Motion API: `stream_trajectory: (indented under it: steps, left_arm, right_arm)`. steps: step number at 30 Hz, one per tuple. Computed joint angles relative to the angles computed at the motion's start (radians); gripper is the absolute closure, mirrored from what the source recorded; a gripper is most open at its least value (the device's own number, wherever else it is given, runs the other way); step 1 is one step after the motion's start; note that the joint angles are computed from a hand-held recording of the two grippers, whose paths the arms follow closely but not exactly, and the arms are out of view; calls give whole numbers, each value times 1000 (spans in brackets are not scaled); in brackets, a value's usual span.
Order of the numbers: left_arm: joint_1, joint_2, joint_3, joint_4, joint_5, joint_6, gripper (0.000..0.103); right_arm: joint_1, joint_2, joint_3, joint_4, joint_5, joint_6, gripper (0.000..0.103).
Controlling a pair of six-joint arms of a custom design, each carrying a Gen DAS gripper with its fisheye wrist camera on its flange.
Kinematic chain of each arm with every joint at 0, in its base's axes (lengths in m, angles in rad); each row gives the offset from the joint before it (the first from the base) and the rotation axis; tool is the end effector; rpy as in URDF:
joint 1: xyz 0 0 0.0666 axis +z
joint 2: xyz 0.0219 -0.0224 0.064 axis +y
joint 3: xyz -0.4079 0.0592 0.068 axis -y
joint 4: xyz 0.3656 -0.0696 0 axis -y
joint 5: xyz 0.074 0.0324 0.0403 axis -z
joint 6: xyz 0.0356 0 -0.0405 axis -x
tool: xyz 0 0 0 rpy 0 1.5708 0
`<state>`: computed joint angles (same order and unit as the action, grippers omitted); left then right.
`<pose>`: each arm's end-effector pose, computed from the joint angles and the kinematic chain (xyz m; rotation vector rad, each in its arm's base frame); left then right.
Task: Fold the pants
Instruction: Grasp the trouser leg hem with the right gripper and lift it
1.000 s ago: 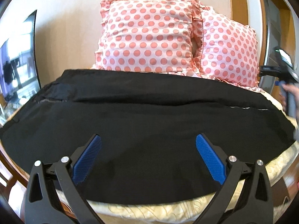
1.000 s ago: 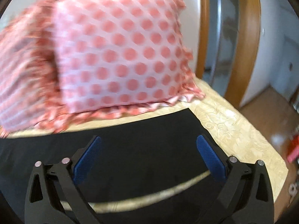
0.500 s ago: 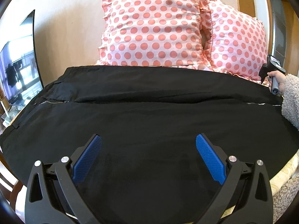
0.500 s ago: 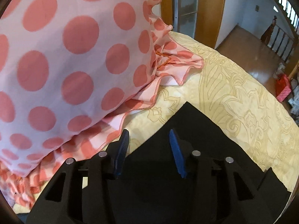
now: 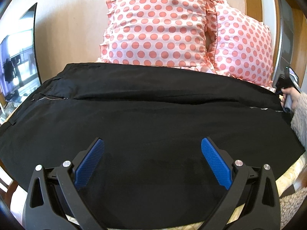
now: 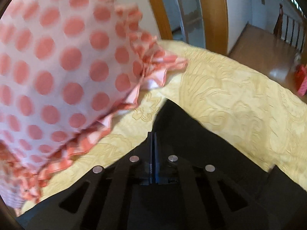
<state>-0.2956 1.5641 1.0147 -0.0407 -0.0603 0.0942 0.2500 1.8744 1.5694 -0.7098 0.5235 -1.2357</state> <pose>0.4691 -0.1410 0.2869 0.1829 2.1563 -0.1597 0.5981 0.1339 0.3006 1.2920 2.0195 -0.0102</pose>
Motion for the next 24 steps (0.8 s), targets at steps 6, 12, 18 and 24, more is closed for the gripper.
stream_trajectory:
  steps: [6, 12, 18, 24]
  left_arm:
    - [6, -25, -26, 20, 28, 31, 2]
    - [-1, -43, -40, 36, 47, 36, 2]
    - [-2, -44, -33, 29, 67, 46, 2]
    - [6, -42, -32, 21, 68, 59, 2]
  right_arm:
    - [132, -220, -263, 214, 118, -8, 101]
    - [258, -336, -456, 299, 134, -127, 101]
    - [238, -346, -522, 352, 21, -191, 101]
    - [225, -349, -550, 384, -41, -265, 99]
